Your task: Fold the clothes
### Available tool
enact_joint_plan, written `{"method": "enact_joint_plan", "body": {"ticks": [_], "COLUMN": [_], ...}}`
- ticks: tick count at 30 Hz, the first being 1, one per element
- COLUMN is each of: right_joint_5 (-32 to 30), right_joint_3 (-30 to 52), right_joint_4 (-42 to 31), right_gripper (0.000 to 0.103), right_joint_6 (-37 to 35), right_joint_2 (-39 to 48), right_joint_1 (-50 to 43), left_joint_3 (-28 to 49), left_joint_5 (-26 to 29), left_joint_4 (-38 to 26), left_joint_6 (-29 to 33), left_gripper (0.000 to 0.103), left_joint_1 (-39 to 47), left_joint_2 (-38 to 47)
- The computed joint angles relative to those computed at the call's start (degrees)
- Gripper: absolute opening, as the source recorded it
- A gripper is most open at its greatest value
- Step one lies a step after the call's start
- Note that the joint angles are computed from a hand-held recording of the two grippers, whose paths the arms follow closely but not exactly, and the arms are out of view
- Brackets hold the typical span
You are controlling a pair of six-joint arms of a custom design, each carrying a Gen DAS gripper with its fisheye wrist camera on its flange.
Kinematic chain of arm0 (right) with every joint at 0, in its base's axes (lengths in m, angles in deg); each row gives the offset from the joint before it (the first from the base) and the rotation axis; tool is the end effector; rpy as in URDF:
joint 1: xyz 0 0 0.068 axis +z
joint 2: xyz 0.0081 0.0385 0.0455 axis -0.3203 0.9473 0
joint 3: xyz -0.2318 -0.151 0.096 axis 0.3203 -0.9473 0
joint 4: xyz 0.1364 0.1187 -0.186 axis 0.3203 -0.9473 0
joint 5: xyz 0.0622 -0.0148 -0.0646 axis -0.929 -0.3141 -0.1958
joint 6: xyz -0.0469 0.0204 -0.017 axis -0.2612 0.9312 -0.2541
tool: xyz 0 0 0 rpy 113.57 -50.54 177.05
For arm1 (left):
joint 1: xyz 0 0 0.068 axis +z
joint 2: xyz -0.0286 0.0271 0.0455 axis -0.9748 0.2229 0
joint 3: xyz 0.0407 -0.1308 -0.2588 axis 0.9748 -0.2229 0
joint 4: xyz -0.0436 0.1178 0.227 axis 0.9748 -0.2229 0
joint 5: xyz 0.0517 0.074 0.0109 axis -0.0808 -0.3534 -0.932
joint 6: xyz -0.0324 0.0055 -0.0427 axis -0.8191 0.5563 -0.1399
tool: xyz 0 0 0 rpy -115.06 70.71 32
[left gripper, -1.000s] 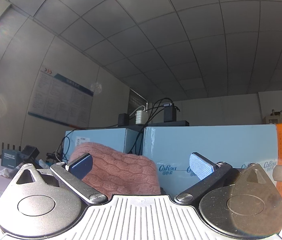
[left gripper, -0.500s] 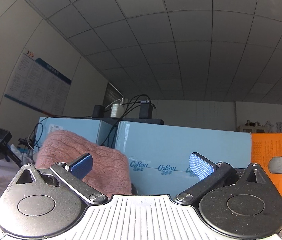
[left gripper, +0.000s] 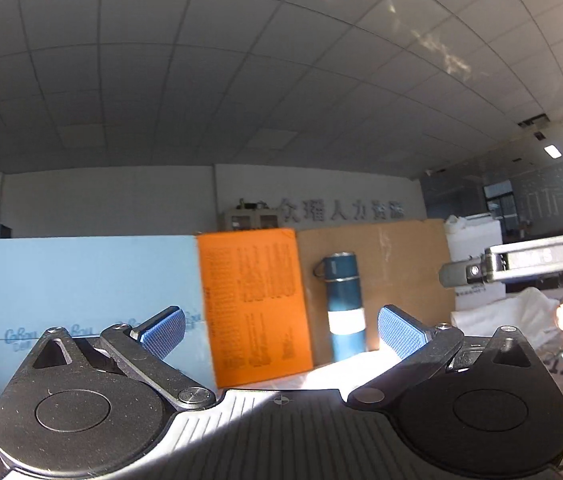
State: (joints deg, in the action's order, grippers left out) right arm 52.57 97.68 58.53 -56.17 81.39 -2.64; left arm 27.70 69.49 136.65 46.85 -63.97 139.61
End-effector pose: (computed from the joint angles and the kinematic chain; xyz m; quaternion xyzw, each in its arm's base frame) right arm 0.3751 0.1218 0.2539 -0.1796 0.7064 0.2810 0.6243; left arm 0.2178 0.0494 0.2118 -0.0077 0.6853 0.1302 0.7165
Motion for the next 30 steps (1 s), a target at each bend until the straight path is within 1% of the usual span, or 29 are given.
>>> {"method": "enact_joint_plan", "body": {"ticks": [2, 5, 8, 10, 12, 16, 18, 20, 22, 24, 27, 28, 29, 30], "right_joint_5": [0.2, 2.1, 4.4, 6.4, 8.0, 10.4, 10.3, 10.0, 9.1, 9.0, 8.5, 8.7, 9.4, 10.1], "right_joint_3": [3.6, 7.9, 11.5, 13.8, 17.4, 25.7, 33.2, 40.5, 47.0, 52.3, 61.6, 64.7, 67.1, 69.6], "right_joint_4": [-4.0, -7.0, -10.1, -12.6, -16.1, -24.9, -32.1, -39.0, -44.2, -47.8, -55.2, -57.3, -58.8, -60.2], "right_gripper": [0.103, 0.103, 0.103, 0.103, 0.103, 0.103, 0.103, 0.102, 0.1, 0.1, 0.096, 0.093, 0.088, 0.084], "right_joint_6": [-0.4, -0.9, -2.3, -4.1, -6.6, -11.4, -12.4, -11.9, -12.3, -12.8, -13.7, -13.8, -13.0, -12.0], "right_joint_2": [2.2, 5.8, 8.7, 10.3, 12.7, 17.2, 21.1, 24.9, 28.3, 31.2, 36.3, 38.1, 39.7, 41.2], "right_joint_1": [-3.6, -7.7, -10.6, -11.6, -12.1, -12.2, -12.1, -11.9, -11.6, -11.0, -10.2, -9.9, -9.7, -9.5], "left_joint_3": [4.8, 12.1, 18.8, 23.7, 29.5, 41.0, 45.4, 49.1, 51.8, 53.8, 55.1, 55.7, 56.5, 57.1], "left_joint_5": [4.6, 8.3, 9.3, 8.6, 7.4, 5.1, 5.4, 6.3, 6.5, 6.2, 7.0, 7.1, 7.0, 6.9], "left_joint_4": [-5.4, -12.3, -17.1, -19.2, -20.9, -25.2, -29.5, -33.5, -35.7, -36.2, -37.6, -38.3, -38.9, -39.3], "left_joint_6": [2.4, 5.2, 9.1, 10.5, 9.3, 2.9, -2.0, -6.3, -9.4, -10.3, -9.2, -8.8, -8.7, -8.8], "left_gripper": [0.103, 0.103, 0.103, 0.103, 0.103, 0.103, 0.103, 0.103, 0.103, 0.103, 0.103, 0.103, 0.103, 0.103], "left_joint_1": [-1.0, -2.6, -4.6, -6.1, -7.4, -9.3, -9.9, -10.3, -10.4, -10.4, -10.1, -10.0, -10.0, -9.9], "left_joint_2": [4.0, 8.8, 12.5, 15.3, 19.0, 27.5, 31.0, 34.3, 37.4, 40.0, 41.2, 41.6, 41.9, 42.0]}}
